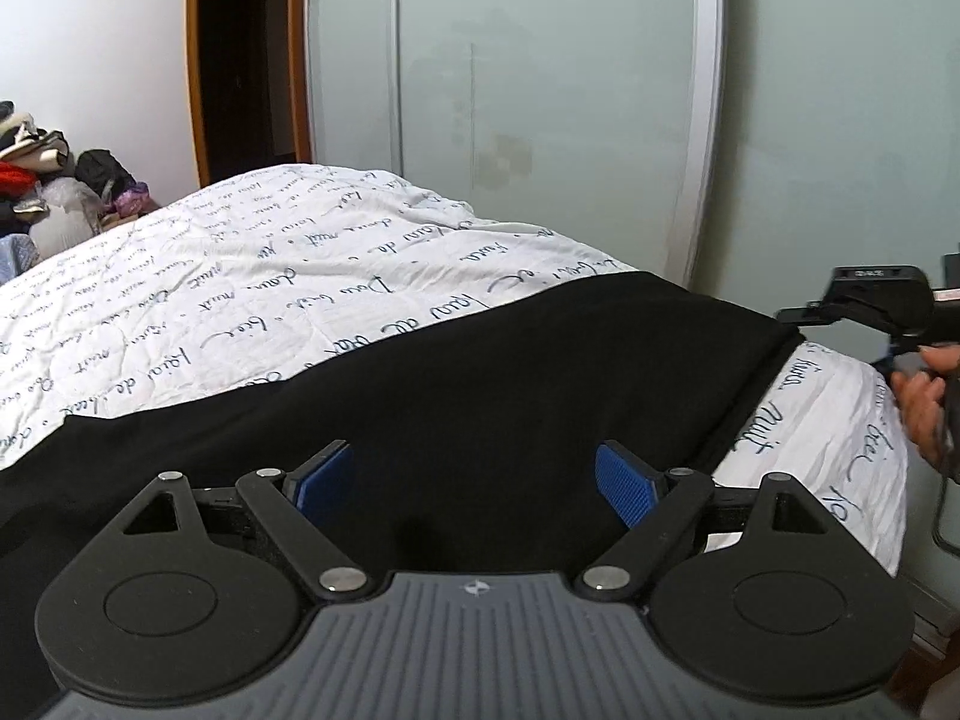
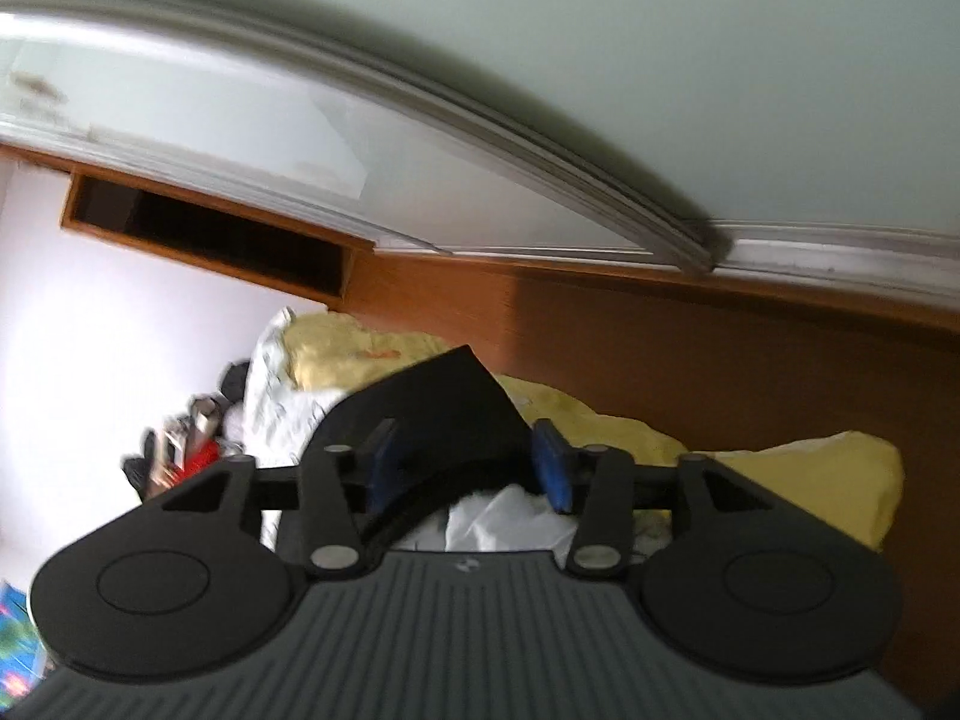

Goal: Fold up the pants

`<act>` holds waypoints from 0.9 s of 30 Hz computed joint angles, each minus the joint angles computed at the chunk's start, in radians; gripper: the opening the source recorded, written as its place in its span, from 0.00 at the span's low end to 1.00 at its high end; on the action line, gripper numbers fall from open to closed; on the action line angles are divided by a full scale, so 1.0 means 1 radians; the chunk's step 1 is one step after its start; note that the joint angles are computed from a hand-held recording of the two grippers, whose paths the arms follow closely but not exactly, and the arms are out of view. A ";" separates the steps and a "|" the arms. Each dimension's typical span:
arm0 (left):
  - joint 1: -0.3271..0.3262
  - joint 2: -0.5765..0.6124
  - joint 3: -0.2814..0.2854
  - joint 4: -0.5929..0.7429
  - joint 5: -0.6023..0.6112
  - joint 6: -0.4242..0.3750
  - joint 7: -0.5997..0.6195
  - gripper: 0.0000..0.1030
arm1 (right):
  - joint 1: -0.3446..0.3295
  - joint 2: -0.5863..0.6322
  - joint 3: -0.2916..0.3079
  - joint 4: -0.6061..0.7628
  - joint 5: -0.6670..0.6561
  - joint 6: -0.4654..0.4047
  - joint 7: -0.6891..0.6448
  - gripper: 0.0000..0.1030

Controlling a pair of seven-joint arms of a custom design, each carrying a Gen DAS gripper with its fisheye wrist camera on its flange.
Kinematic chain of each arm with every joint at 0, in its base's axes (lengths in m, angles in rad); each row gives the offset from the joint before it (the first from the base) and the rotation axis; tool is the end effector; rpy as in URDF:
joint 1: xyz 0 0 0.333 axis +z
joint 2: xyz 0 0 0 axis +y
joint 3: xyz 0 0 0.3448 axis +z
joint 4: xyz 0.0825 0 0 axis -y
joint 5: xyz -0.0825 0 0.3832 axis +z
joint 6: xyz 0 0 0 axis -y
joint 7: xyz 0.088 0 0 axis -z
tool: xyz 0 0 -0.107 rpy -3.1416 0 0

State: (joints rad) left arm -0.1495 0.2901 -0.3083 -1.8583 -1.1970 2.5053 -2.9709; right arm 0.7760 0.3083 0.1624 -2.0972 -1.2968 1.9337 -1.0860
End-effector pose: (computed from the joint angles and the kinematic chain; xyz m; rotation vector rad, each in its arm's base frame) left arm 0.6021 -0.2704 0.4339 -0.3937 2.6269 -1.3867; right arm 0.3917 0.4174 0.3052 0.3165 2.0861 -0.5233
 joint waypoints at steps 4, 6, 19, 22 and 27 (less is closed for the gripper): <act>-0.010 0.014 0.003 0.013 0.014 0.024 -0.041 0.85 | 0.017 0.000 0.012 0.014 0.054 -0.034 -0.051 0.54; -0.015 0.022 0.006 0.020 0.043 0.029 -0.082 0.86 | 0.021 -0.004 0.007 -0.002 0.027 -0.030 -0.004 0.54; 0.006 0.020 -0.003 0.022 0.056 -0.005 -0.068 0.86 | 0.064 0.029 0.023 0.110 0.141 -0.271 -0.225 0.06; 0.000 0.027 0.000 0.027 0.068 0.005 -0.080 0.86 | 0.075 0.020 0.030 0.125 0.169 -0.306 -0.292 0.06; 0.002 0.032 -0.001 0.027 0.093 0.012 -0.092 0.86 | 0.030 -0.004 0.027 0.077 0.204 -0.155 -0.278 0.18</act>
State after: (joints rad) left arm -0.1473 0.3220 -0.3095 -1.8312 -1.1043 2.5175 -3.0633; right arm 0.8062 0.3040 0.1891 -2.0205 -1.0929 1.7790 -1.3636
